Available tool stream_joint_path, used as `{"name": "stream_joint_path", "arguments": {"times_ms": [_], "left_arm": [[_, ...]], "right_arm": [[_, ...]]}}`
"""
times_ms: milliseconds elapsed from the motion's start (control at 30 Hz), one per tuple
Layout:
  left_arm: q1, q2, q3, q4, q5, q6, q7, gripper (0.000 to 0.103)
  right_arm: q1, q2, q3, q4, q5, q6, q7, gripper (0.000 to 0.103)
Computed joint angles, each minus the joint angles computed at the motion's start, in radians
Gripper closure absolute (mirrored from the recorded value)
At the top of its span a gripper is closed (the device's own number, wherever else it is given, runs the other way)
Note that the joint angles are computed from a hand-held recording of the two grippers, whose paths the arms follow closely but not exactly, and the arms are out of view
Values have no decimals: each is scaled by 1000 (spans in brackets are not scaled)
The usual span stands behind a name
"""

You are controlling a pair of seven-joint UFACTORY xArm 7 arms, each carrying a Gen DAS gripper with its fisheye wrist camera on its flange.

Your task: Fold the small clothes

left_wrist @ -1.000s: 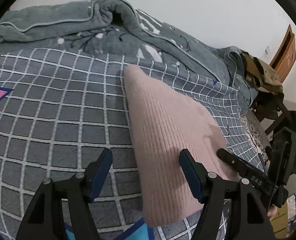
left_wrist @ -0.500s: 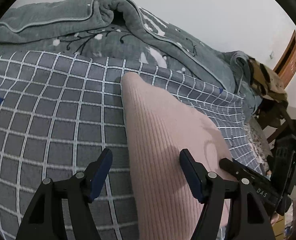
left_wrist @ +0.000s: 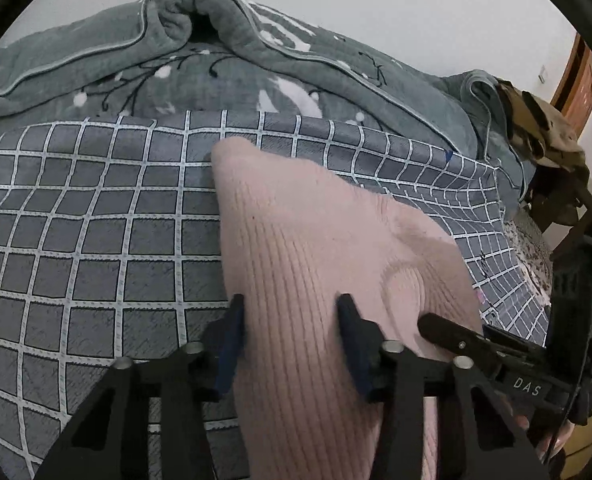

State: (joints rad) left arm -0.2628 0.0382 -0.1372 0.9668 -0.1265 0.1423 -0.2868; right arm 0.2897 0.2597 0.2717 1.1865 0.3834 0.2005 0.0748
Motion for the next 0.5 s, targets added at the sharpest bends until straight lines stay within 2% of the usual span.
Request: {"name": "stream_joint_path", "arguments": {"times_ms": [33, 133, 167, 200, 267, 367, 500], "left_arm": [[-4, -3, 6, -4, 37, -6, -34, 66], [-7, -13, 12, -14, 108, -16, -89, 70], [-6, -20, 13, -19, 122, -19, -100, 71], [-4, -25, 10, -25, 94, -25, -78, 72], [-3, -38, 3, -34, -20, -30, 5, 72], [-7, -61, 5, -54, -107, -35, 63, 73], [-11, -111, 12, -101, -101, -53, 52, 74]], "right_arm": [[9, -3, -3, -4, -12, -10, 3, 64], [88, -22, -79, -24, -157, -46, 101, 80], [111, -34, -99, -38, -201, -70, 130, 81], [96, -43, -77, -48, -203, -87, 119, 82], [109, -64, -85, -66, -244, -111, 146, 83], [85, -78, -47, -65, -225, -122, 137, 83], [78, -90, -21, -53, -206, -130, 123, 84]]}}
